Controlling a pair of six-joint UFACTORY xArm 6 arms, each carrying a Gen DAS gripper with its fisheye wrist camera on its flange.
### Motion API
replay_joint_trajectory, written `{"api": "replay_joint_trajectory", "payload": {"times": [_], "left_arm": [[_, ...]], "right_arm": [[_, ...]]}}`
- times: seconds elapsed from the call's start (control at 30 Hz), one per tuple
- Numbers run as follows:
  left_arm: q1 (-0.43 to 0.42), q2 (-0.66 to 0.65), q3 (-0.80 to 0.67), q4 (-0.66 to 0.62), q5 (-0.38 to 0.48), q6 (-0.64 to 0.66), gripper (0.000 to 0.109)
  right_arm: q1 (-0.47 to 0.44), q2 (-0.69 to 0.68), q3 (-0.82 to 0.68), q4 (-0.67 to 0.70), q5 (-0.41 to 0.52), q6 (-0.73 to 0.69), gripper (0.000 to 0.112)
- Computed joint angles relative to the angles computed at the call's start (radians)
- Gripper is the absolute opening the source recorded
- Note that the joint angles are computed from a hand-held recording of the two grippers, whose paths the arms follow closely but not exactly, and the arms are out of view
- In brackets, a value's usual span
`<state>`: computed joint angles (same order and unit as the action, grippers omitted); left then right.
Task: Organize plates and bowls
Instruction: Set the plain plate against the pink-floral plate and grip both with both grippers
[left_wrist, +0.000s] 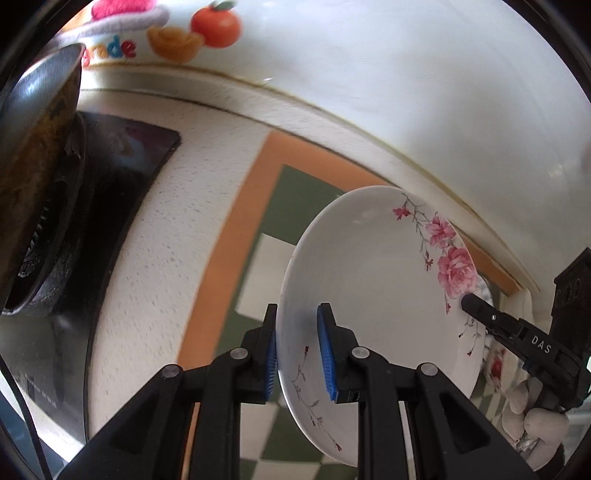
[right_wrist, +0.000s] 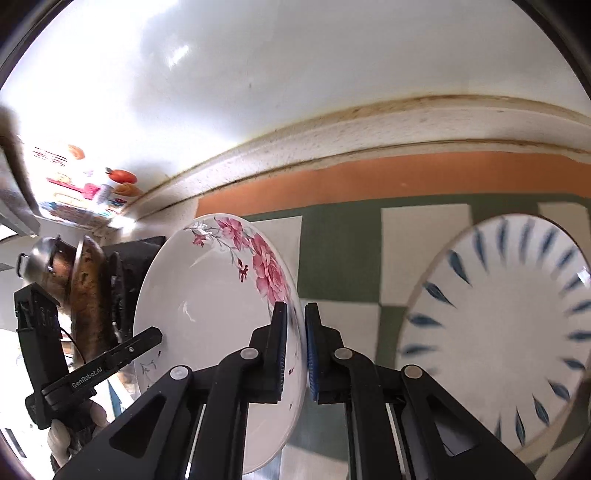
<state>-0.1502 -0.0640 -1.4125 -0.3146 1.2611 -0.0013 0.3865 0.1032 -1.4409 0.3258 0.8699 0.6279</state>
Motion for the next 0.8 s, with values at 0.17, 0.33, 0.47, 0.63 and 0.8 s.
{"api": "replay_joint_trajectory", "payload": {"times": [0.17, 0.33, 0.47, 0.63, 0.8], "left_arm": [[-0.061, -0.084, 0.019, -0.002, 0.044, -0.022, 0.018], [-0.127, -0.16, 0.069, -0.01, 0.057, -0.048, 0.018], [-0.173, -0.236, 0.137, -0.034, 0.096, -0.093, 0.018], [-0.247, -0.318, 0.226, -0.014, 0.1, -0.162, 0.018], [-0.325, -0.383, 0.307, 0.022, 0.1, -0.238, 0.018]], "right_arm": [[0.003, -0.19, 0.143, -0.028, 0.01, 0.026, 0.011], [0.004, -0.396, 0.285, -0.073, 0.065, 0.069, 0.012], [-0.002, -0.584, 0.407, -0.085, 0.116, 0.095, 0.011], [-0.002, -0.764, 0.516, -0.088, 0.199, 0.103, 0.011], [-0.02, -0.93, 0.655, -0.053, 0.252, 0.1, 0.011]]}}
